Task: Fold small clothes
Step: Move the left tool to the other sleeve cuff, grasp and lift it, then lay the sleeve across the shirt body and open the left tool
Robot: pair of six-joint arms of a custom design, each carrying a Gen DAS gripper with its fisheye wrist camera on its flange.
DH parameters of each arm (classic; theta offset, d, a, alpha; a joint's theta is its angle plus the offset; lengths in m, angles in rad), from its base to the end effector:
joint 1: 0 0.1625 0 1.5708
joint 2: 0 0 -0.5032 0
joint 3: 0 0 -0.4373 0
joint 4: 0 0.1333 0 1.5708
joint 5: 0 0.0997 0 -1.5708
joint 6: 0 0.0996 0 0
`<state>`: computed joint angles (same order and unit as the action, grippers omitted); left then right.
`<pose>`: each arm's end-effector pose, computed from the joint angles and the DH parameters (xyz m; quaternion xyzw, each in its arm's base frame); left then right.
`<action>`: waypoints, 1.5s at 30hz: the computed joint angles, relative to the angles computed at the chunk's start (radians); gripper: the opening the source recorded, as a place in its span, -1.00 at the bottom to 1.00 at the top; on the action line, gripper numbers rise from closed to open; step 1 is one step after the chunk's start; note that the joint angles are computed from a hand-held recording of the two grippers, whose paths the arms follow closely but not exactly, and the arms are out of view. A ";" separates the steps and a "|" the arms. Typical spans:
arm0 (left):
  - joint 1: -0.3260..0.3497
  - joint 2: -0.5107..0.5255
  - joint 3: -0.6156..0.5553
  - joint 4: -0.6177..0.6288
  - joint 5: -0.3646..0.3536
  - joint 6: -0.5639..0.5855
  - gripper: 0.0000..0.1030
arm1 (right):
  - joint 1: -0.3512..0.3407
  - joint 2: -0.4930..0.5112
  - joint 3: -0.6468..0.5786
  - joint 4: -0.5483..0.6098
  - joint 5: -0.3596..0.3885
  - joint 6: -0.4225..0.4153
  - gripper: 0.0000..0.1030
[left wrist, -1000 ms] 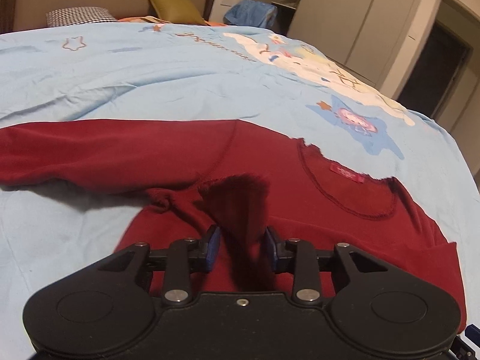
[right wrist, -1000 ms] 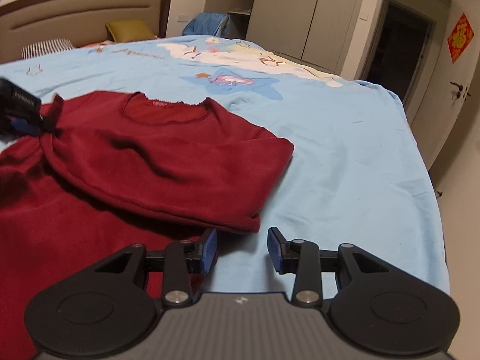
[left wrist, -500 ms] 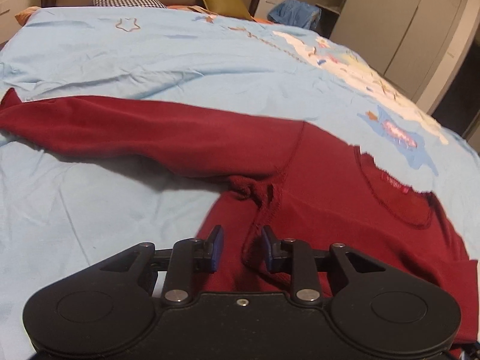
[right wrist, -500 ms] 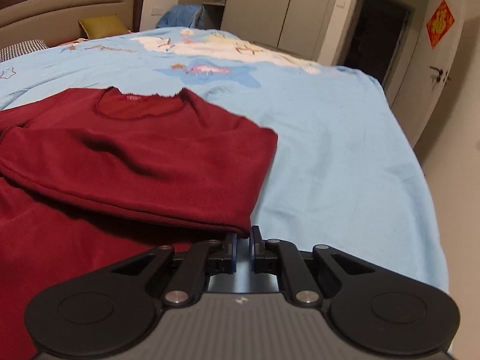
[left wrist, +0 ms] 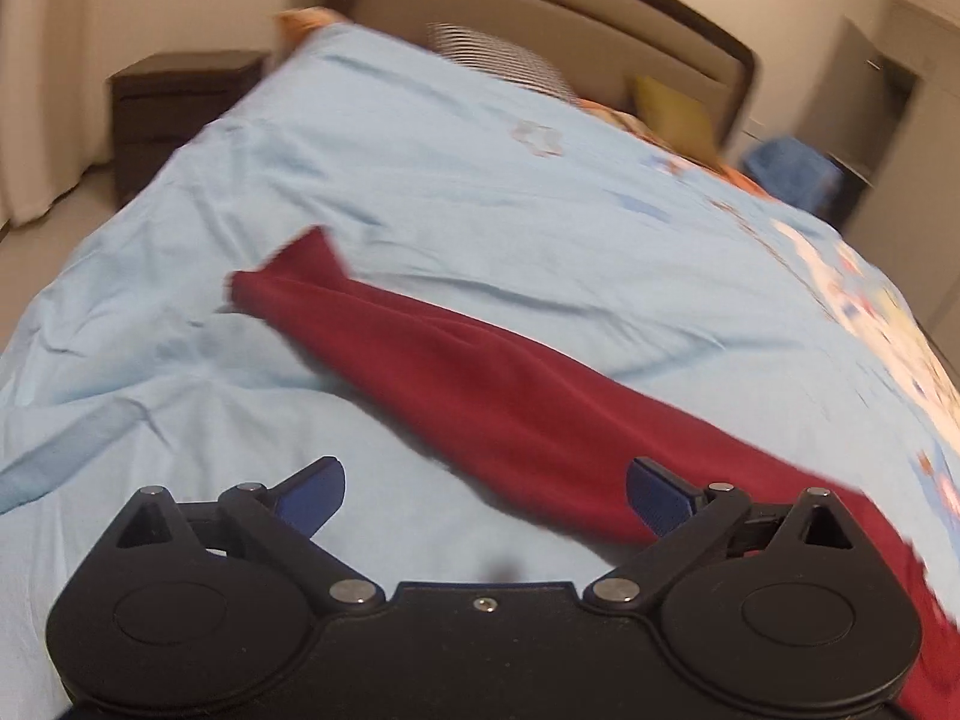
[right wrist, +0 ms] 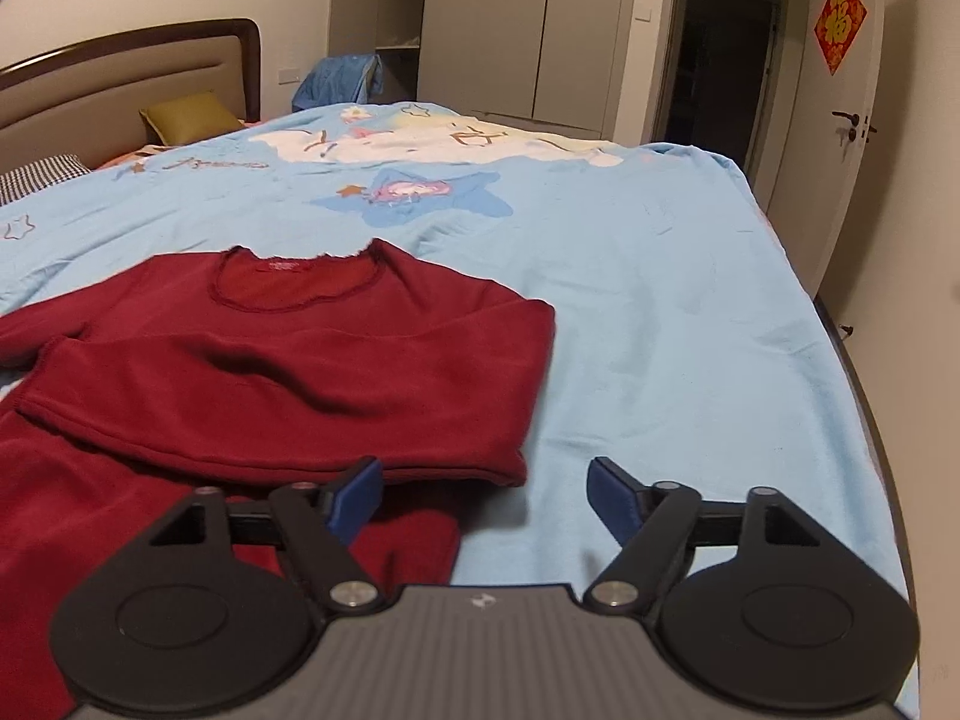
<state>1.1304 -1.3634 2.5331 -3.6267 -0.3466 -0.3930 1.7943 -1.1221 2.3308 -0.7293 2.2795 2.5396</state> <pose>0.0503 -0.4257 0.3082 -0.2288 0.7450 -0.5310 0.3327 0.1542 -0.3693 0.0836 0.1566 -0.8066 0.4223 0.3829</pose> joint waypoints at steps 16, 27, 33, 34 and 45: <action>0.263 -0.074 -0.132 -0.130 -0.138 -0.123 -0.92 | 0.102 0.069 -0.037 0.128 -0.050 0.063 0.68; -0.084 0.016 -0.200 -0.710 -0.219 0.745 -0.95 | 0.130 0.040 -0.042 0.151 -0.050 0.111 0.68; -0.291 0.113 -0.168 -0.603 -0.384 0.894 -0.94 | 0.126 -0.011 -0.033 0.121 -0.053 0.084 0.68; -0.314 0.139 -0.161 -0.565 -0.406 0.862 -0.94 | 0.122 -0.022 -0.029 0.113 -0.054 0.074 0.68; -0.340 0.442 -0.065 -0.250 -0.661 0.601 -0.92 | 0.042 -0.126 0.040 0.052 -0.005 0.011 0.68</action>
